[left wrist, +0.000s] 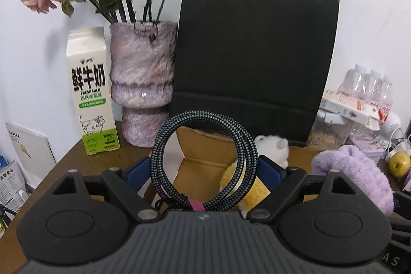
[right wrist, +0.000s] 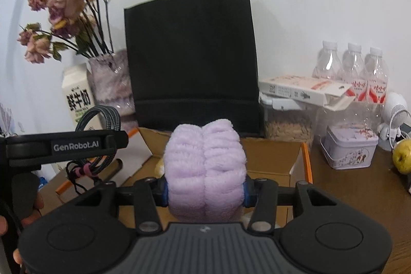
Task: Organize objects
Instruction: 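Open the left tool to drop the black cable in the box while the right tool releases the headband, then withdraw both tools from the box toward the remaining items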
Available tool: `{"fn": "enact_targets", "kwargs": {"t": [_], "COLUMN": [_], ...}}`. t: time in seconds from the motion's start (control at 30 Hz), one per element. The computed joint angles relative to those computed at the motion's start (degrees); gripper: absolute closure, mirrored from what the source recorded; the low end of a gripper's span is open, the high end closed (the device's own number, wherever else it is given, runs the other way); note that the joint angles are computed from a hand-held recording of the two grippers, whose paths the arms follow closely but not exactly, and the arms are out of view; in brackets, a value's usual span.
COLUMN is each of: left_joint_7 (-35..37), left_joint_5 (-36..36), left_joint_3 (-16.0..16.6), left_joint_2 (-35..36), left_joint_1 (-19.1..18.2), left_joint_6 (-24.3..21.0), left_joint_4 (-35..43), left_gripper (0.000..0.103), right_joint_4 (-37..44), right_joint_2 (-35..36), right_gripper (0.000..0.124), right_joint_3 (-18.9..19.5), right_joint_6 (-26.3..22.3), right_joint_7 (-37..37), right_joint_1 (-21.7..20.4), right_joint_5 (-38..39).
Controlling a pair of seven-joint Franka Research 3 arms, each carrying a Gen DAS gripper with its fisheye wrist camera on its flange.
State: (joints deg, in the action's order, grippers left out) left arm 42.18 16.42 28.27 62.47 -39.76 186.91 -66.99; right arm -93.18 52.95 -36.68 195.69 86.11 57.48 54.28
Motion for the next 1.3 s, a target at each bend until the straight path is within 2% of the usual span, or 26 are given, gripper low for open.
{"fn": "enact_targets", "kwargs": {"t": [0.1,0.23,0.3,0.33,0.37,0.43,0.6,0.77,0.93,1.03,1.3], "left_joint_7": [0.99,0.80,0.03,-0.52,-1.42,-3.31,-4.34,-5.87,-7.03,-6.76,-2.41], "left_joint_5": [1.19,3.31,4.03,4.42,4.64,4.73,6.01,7.58,7.68,5.95,0.11], "left_joint_3": [-2.52,-4.76,-4.70,-4.43,-3.75,-2.24,-3.49,-3.23,-1.51,0.80,3.92], "left_joint_2": [0.84,1.11,1.28,1.42,1.53,1.52,0.99,0.60,-0.90,-1.75,-4.59], "left_joint_1": [1.90,3.42,3.40,3.31,2.98,2.16,3.00,2.84,1.39,-0.55,-4.24], "left_joint_6": [-2.17,-2.79,-3.41,-3.44,-3.27,-2.65,-3.36,-3.44,-0.97,1.16,6.55], "left_joint_4": [2.45,3.68,4.04,4.24,4.20,3.65,3.58,3.11,-0.05,-2.77,-10.52], "left_gripper": [0.014,0.013,0.010,0.001,0.000,0.000,0.000,0.000,0.000,0.000,0.000], "right_joint_4": [0.49,0.48,0.51,0.53,0.55,0.33,-0.43,-1.23,-3.12,-4.66,-7.87], "right_joint_2": [1.98,4.00,6.39,7.59,8.43,9.67,8.83,8.01,6.06,5.65,4.26], "right_gripper": [0.078,0.075,0.061,0.044,0.031,0.029,0.027,0.025,0.023,0.021,0.021], "right_joint_3": [-3.25,-6.65,-10.82,-12.64,-13.80,-15.58,-15.08,-14.80,-13.80,-14.67,-15.68], "right_joint_6": [-2.79,-5.45,-8.51,-9.74,-10.42,-11.24,-10.86,-10.00,-7.74,-6.40,-3.70], "right_joint_7": [2.16,6.49,9.88,11.71,13.19,15.74,18.50,21.23,23.37,25.25,24.06], "right_joint_1": [1.79,3.55,6.05,7.09,7.71,8.73,8.31,8.17,8.17,9.37,12.07], "right_joint_5": [0.46,-0.80,-1.01,-1.28,-1.71,-2.70,-6.08,-9.50,-13.09,-14.67,-13.15]}}
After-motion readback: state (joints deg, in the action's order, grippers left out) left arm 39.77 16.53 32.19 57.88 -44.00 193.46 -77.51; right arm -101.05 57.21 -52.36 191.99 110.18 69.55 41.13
